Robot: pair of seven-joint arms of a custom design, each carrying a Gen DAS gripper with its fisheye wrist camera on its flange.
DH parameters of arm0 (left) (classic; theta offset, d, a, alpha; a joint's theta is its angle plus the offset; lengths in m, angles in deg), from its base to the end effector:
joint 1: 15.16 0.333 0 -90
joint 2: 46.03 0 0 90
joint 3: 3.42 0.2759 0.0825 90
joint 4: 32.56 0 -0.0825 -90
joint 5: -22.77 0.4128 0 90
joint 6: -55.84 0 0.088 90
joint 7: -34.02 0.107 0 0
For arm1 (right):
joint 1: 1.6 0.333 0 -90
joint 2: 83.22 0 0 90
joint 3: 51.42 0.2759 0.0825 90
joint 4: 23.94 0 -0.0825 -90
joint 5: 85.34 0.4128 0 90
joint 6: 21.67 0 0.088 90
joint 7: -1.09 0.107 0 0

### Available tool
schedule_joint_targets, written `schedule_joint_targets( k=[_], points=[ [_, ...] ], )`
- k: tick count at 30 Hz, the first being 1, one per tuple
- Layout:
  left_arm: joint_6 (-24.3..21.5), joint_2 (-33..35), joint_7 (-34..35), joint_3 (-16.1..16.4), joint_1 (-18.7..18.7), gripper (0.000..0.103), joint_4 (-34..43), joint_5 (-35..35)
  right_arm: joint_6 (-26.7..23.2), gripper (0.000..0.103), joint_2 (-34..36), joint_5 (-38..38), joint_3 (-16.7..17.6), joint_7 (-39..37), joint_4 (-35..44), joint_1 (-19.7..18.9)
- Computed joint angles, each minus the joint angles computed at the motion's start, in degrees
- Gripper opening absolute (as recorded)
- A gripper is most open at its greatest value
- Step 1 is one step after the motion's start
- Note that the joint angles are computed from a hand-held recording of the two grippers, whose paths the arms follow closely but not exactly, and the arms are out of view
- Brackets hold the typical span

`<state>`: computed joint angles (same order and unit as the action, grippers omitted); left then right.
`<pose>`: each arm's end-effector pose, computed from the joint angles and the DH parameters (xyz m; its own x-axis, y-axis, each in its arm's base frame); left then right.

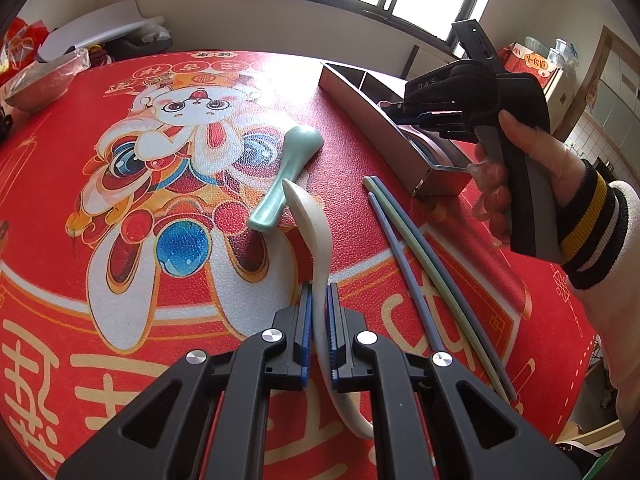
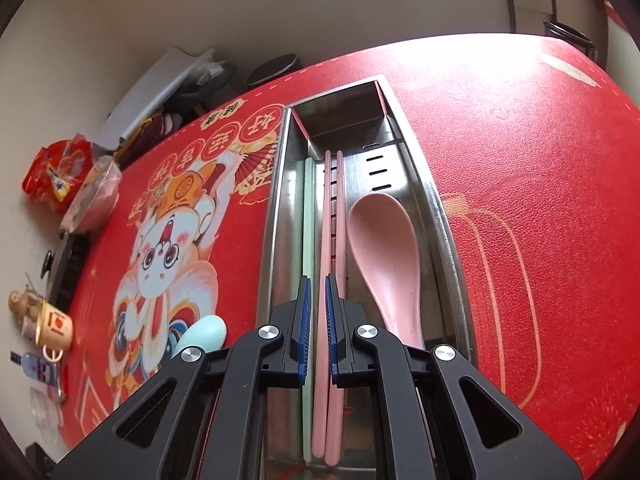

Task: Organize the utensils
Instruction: 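Carry the pink chopstick into the tray and open the right tool, then carry the cream spoon into the tray and open the left tool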

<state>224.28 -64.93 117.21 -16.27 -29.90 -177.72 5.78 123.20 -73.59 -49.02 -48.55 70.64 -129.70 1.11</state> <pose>0.4573 -0.2178 0.4179 -0.1927 -0.9513 0.2407 -0.7796 -0.0006 -0.6263 0.6617 0.0571 0.4372 0.1312 -0.9126 -0.3873 -0.8536 0.0947 -0.5123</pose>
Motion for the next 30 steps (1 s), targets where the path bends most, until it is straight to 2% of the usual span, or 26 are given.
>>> schedule_joint_targets(
  k=[4,8,10,11,12,14,19,20,24,30],
  points=[
    [-0.06,-0.03,-0.22,-0.12,0.11,0.007,0.03,0.24,3.94,0.008,-4.9,0.82,-0.37,-4.21,-5.6,0.33],
    [-0.22,-0.05,-1.14,-0.81,0.83,0.007,0.1,1.48,6.32,0.011,-10.18,4.13,-2.22,-10.86,-11.48,1.1],
    [-0.22,-0.06,-1.42,-0.88,0.87,0.007,0.09,1.82,7.93,0.03,-13.04,6.51,-3.58,-15.36,-14.74,1.81],
    [-0.22,-0.06,-1.46,-0.82,0.82,0.007,0.09,1.87,9.27,0.053,-14.58,8.65,-4.37,-18.47,-16.53,2.37],
    [-0.19,-0.04,-1.47,-0.75,0.76,0.007,0.09,1.89,11.2,0.058,-16.32,11.51,-5.26,-22.4,-18.58,3.15],
    [-0.26,-0.06,-1.82,-0.99,1.03,0.007,0.11,2.39,13.28,0.059,-19.02,13.77,-7.06,-28.45,-21.6,4.63],
    [-0.59,-0.16,-3.41,-1.97,2.03,0.007,0.24,4.49,17.95,0.077,-24.52,23.35,-12.74,-43.56,-27.34,9.55],
    [-0.62,-0.16,-3.75,-2.17,2.23,0.007,0.26,4.97,18.61,0.085,-24.97,24.95,-13.49,-45.56,-27.84,10.19],
    [-0.81,-0.28,-5.36,-3.08,3.21,0.007,0.3,7.07,18.74,0.086,-24.97,30.94,-15.35,-49.2,-27.8,11.24],
    [-2.53,-0.78,-12.52,-7.54,7.64,0.007,0.96,16.26,16.57,0.087,-23.36,34.15,-14.4,-48.51,-26.19,8.63]
  ],
)
